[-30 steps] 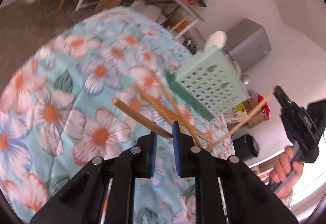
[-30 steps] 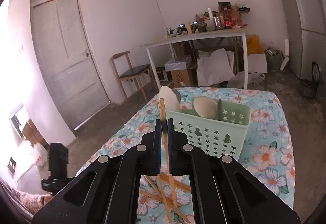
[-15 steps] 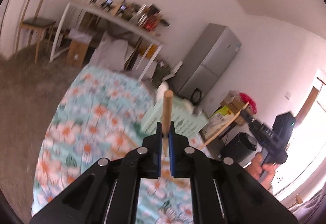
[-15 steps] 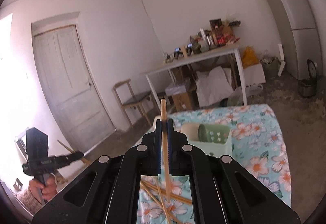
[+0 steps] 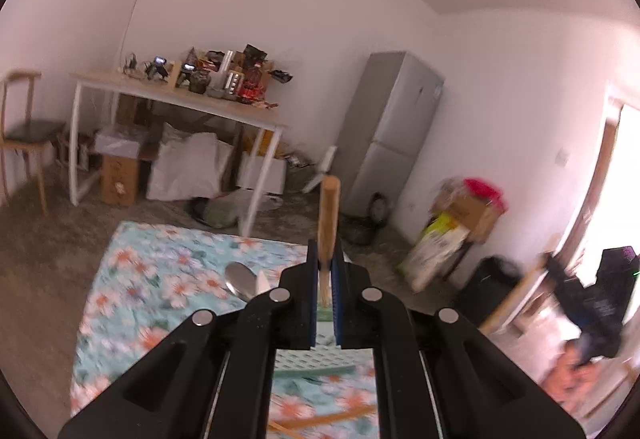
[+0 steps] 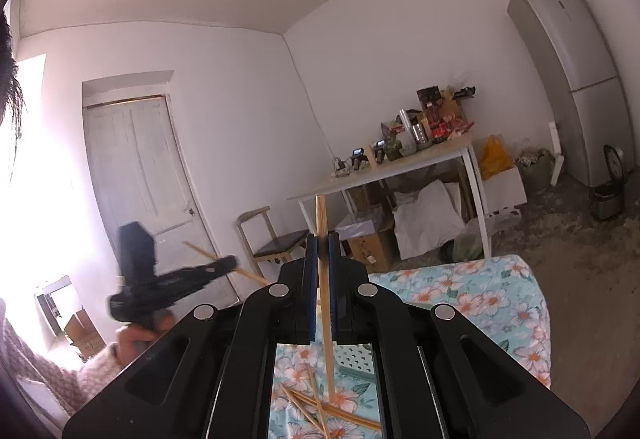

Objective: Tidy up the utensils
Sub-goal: 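Carry chopsticks over the green holder with the left tool while the right carries its chopstick, then open the left tool to drop chopsticks into the holder while the right holds its chopstick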

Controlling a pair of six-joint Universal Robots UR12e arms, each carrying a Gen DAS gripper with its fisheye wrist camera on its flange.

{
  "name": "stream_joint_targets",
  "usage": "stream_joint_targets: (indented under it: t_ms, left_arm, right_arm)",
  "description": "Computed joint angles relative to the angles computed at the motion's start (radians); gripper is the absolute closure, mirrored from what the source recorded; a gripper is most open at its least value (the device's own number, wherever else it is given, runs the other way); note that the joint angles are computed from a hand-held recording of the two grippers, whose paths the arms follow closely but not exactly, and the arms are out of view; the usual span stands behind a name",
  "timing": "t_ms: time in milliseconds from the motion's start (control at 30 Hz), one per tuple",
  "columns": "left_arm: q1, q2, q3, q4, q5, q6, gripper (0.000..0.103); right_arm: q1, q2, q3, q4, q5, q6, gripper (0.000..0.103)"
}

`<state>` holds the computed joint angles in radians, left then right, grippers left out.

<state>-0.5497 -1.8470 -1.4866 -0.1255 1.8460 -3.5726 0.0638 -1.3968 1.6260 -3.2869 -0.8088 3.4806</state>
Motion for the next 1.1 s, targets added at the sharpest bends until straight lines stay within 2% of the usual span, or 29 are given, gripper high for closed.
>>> stream_joint_targets:
  t_ms: [100, 167, 300, 433, 500, 567, 733, 933, 1100]
  left_arm:
    - [0.002, -0.029, 0.034, -0.041, 0.002, 0.014, 0.098]
    - [0.003, -0.050, 0.066, -0.107, 0.016, 0.020, 0.098]
    - [0.021, -0.074, 0.095, -0.174, -0.046, -0.014, 0.098]
    - [0.033, -0.092, 0.102, -0.166, -0.101, -0.057, 0.097]
    - [0.039, -0.097, 0.099, -0.146, -0.126, -0.079, 0.091]
    - [0.040, -0.097, 0.091, -0.120, -0.127, -0.098, 0.069]
    - [0.032, -0.087, 0.071, -0.075, -0.076, -0.112, 0.046]
    - [0.018, -0.039, -0.006, -0.009, 0.017, -0.135, 0.032]
    - [0.004, 0.014, -0.096, -0.004, 0.067, -0.138, 0.024]
  right_arm:
    - [-0.004, 0.001, 0.001, 0.007, 0.003, -0.001, 0.100]
    - [-0.004, 0.002, 0.001, 0.013, 0.005, -0.003, 0.100]
    - [-0.008, 0.007, -0.004, 0.024, 0.016, -0.007, 0.100]
    - [-0.005, 0.011, -0.010, 0.041, 0.020, -0.016, 0.100]
    - [-0.003, 0.011, -0.014, 0.046, 0.018, -0.021, 0.100]
    - [0.001, 0.015, -0.022, 0.054, 0.014, -0.032, 0.100]
    - [0.011, 0.034, -0.066, 0.052, 0.021, -0.043, 0.100]
    - [0.040, 0.070, -0.151, 0.036, 0.018, -0.078, 0.100]
    - [0.073, 0.111, -0.233, 0.057, -0.002, -0.123, 0.100]
